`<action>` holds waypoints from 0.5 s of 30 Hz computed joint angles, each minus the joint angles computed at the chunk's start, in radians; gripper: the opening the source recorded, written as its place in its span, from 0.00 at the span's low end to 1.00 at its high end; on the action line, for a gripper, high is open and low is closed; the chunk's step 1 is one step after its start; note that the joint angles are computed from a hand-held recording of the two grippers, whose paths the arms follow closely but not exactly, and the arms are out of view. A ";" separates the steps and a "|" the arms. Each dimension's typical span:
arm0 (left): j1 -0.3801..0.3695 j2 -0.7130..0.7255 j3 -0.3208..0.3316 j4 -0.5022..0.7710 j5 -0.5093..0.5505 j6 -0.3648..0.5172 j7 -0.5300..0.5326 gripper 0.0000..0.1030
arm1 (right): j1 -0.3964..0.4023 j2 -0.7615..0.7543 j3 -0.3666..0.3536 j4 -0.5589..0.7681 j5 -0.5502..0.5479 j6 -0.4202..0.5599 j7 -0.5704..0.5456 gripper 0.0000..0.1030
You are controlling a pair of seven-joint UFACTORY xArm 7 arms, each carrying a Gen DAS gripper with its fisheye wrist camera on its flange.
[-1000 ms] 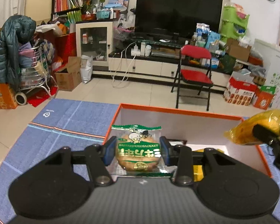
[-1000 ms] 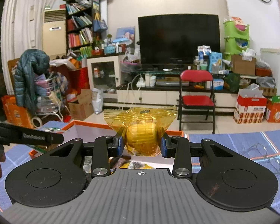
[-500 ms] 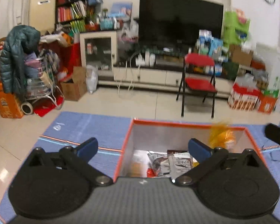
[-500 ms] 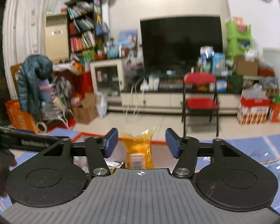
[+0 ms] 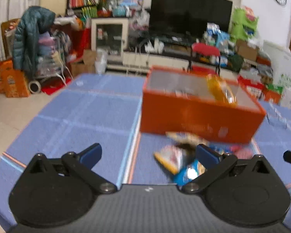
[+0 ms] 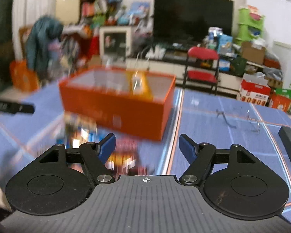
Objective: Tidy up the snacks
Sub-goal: 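Move both open tools back to the snack pile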
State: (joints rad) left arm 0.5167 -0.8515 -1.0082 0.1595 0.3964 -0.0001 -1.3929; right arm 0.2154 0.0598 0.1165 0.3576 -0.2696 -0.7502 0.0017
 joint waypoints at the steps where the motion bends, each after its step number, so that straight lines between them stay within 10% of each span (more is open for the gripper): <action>1: 0.019 0.016 -0.017 0.003 0.007 -0.017 0.002 1.00 | 0.000 0.007 0.001 -0.002 -0.011 0.021 0.002 0.60; 9: 0.134 0.115 -0.096 -0.007 -0.015 -0.170 0.122 0.99 | -0.059 0.114 0.044 0.086 -0.128 0.129 0.120 0.49; 15: 0.217 0.148 -0.225 0.029 -0.054 -0.194 0.205 0.99 | 0.030 0.156 0.029 0.112 0.033 0.142 0.015 0.50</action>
